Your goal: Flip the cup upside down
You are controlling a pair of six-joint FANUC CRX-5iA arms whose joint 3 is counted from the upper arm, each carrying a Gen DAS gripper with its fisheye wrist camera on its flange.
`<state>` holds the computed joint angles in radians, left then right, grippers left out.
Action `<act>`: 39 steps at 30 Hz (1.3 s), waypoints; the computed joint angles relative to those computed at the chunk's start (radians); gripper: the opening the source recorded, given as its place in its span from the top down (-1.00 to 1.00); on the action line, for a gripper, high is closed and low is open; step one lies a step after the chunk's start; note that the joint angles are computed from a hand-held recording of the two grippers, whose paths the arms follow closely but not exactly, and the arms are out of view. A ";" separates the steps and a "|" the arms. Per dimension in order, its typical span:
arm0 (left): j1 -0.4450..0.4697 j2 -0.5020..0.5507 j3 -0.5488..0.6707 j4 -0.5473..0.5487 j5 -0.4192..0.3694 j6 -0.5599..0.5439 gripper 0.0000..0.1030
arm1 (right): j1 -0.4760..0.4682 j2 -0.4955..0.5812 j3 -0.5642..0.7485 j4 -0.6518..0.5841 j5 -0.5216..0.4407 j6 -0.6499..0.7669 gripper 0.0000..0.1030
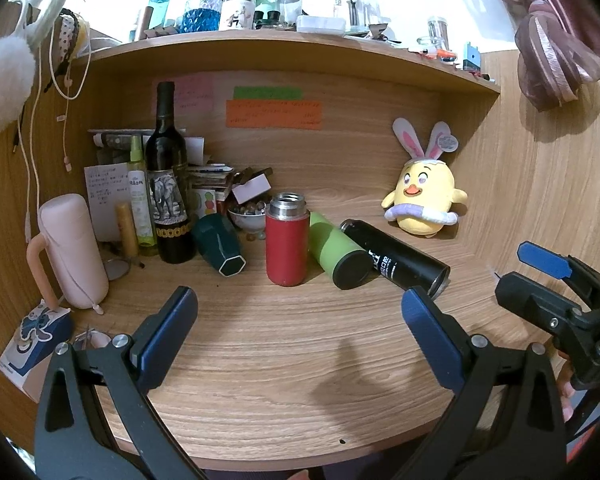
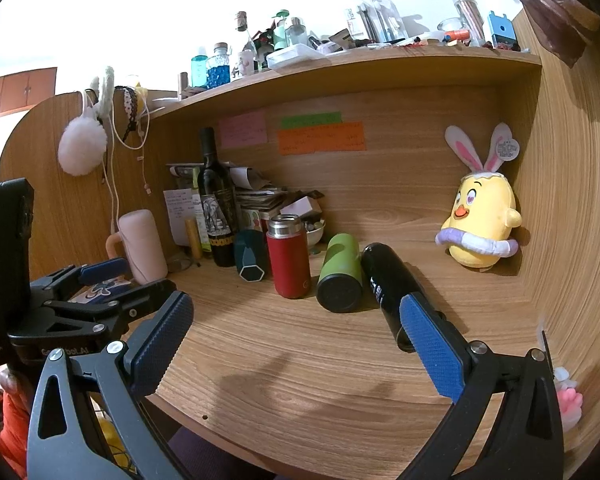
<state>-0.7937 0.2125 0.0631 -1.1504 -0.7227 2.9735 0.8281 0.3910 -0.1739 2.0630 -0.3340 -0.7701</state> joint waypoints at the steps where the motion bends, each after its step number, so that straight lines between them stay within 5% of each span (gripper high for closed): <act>1: -0.001 0.000 0.000 0.000 0.000 0.000 -1.00 | 0.000 -0.001 0.000 0.002 0.002 -0.001 -1.00; 39: -0.007 -0.003 -0.015 -0.025 0.021 0.016 -1.00 | 0.012 0.018 0.019 -0.054 -0.001 0.054 -1.00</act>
